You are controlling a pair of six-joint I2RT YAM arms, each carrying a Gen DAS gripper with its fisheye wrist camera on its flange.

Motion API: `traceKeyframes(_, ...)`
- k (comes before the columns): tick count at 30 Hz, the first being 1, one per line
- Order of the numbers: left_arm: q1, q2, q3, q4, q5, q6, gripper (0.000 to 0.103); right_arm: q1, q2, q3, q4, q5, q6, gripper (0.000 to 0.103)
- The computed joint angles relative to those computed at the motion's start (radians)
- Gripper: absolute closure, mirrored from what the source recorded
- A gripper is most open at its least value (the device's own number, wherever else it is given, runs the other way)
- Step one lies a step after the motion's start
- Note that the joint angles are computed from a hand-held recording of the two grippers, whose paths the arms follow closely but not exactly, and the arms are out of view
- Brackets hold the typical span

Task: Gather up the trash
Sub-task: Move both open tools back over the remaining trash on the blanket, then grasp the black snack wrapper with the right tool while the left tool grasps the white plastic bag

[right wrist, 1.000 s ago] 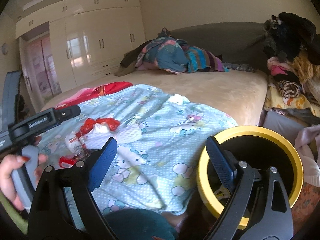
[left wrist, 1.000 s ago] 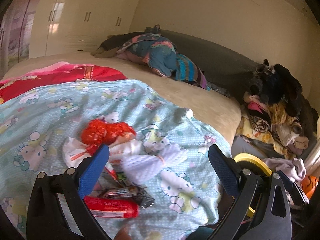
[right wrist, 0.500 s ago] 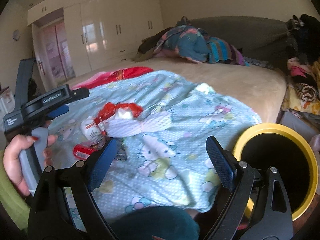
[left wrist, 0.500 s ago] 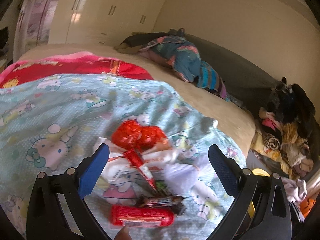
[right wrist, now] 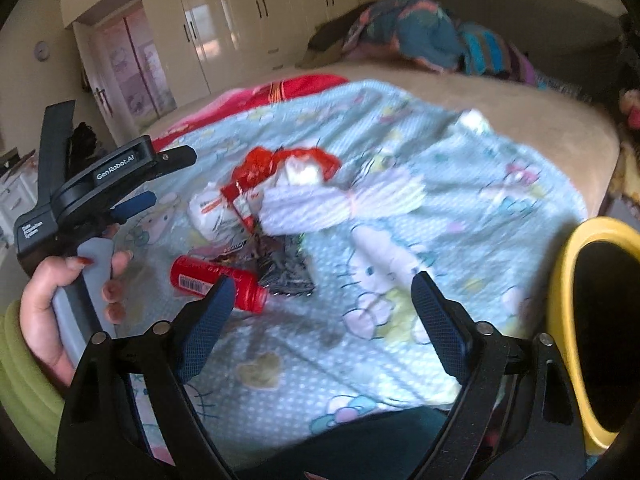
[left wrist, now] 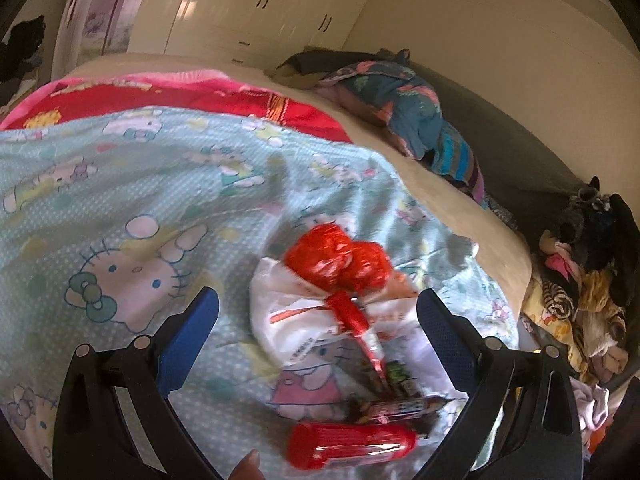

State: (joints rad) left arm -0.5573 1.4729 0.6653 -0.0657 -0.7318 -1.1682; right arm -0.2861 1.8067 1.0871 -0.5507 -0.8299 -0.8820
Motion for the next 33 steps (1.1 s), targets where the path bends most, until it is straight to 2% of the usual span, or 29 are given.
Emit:
traceKeyframes(5, 0.038, 0.000, -0.059, 0.075, 0.051, -0.001, 0.010, 0.059, 0.036, 0.014, -0.014, 0.044, 0.023, 0.035)
traceKeyframes(6, 0.046, 0.002, -0.069, 0.089, 0.062, -0.003, 0.018, 0.070, 0.041, 0.016, -0.015, 0.051, 0.030, 0.036)
traceKeyframes(8, 0.059, 0.009, -0.079, 0.104, 0.085, -0.007, 0.027, 0.089, 0.049, 0.019, -0.019, 0.060, 0.035, 0.039)
traceKeyframes(12, 0.092, 0.020, -0.126, 0.197, 0.152, -0.015, 0.041, 0.131, 0.066, 0.024, -0.013, 0.088, 0.058, 0.043)
traceKeyframes(14, 0.104, 0.030, -0.139, 0.229, 0.174, -0.020, 0.045, 0.151, 0.077, 0.031, -0.012, 0.110, 0.071, 0.048)
traceKeyframes(19, 0.142, 0.069, -0.182, 0.351, 0.255, -0.037, 0.047, 0.185, 0.116, 0.064, -0.038, 0.136, 0.083, 0.058)
traceKeyframes(21, 0.156, 0.089, -0.194, 0.397, 0.285, -0.043, 0.047, 0.186, 0.137, 0.088, -0.066, 0.126, 0.082, 0.066)
traceKeyframes(23, 0.156, 0.104, -0.194, 0.415, 0.291, -0.041, 0.050, 0.183, 0.149, 0.103, -0.095, 0.116, 0.059, 0.077)
traceKeyframes(25, 0.156, 0.120, -0.187, 0.424, 0.299, -0.036, 0.059, 0.176, 0.139, 0.093, -0.105, 0.108, 0.031, 0.084)
traceKeyframes(26, 0.155, 0.124, -0.186, 0.427, 0.301, -0.038, 0.060, 0.174, 0.136, 0.089, -0.109, 0.109, 0.023, 0.085)
traceKeyframes(27, 0.154, 0.125, -0.189, 0.435, 0.302, -0.038, 0.067, 0.168, 0.130, 0.081, -0.113, 0.107, 0.011, 0.086)
traceKeyframes(31, 0.148, 0.103, -0.191, 0.428, 0.298, -0.017, 0.073, 0.134, 0.120, 0.074, -0.136, 0.081, -0.011, 0.089)
traceKeyframes(33, 0.136, 0.079, -0.183, 0.404, 0.274, -0.002, 0.080, 0.109, 0.118, 0.078, -0.160, 0.060, -0.031, 0.092)
